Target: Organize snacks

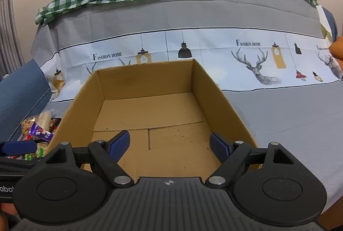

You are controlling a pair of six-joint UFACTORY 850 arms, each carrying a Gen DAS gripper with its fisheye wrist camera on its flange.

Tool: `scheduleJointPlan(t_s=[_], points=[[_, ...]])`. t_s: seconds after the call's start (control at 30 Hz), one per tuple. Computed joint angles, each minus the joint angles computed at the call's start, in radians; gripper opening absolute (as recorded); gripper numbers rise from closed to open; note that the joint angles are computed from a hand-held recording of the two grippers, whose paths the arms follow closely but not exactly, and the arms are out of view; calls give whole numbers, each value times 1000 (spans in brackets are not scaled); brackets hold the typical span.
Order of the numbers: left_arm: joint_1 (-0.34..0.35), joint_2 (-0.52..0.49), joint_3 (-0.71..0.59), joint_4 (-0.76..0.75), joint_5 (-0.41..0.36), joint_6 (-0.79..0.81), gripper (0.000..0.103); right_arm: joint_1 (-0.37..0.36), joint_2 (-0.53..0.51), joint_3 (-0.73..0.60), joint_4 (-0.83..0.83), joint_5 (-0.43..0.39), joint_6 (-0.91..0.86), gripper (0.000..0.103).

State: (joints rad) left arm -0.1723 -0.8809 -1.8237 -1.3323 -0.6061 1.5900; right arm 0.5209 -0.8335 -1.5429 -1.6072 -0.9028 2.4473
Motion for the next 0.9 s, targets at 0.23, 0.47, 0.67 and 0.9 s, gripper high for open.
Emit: scheduleJointPlan(t_s=[0.23,0.47,0.67,0.9], points=[[10,11,24,-74,-33,102,102,-3,-1,-3,-3,32,-7,78],[26,-10,-16,0,-96,26,52,-2,1,-2,-34,40,33,51],[58,-47,-120,124,-213,-92,32,8,-11,-26,-75,48,62,47],[120,-91,-247,156,-275,-2,33,18,-19,-66,-159,85,118,49]])
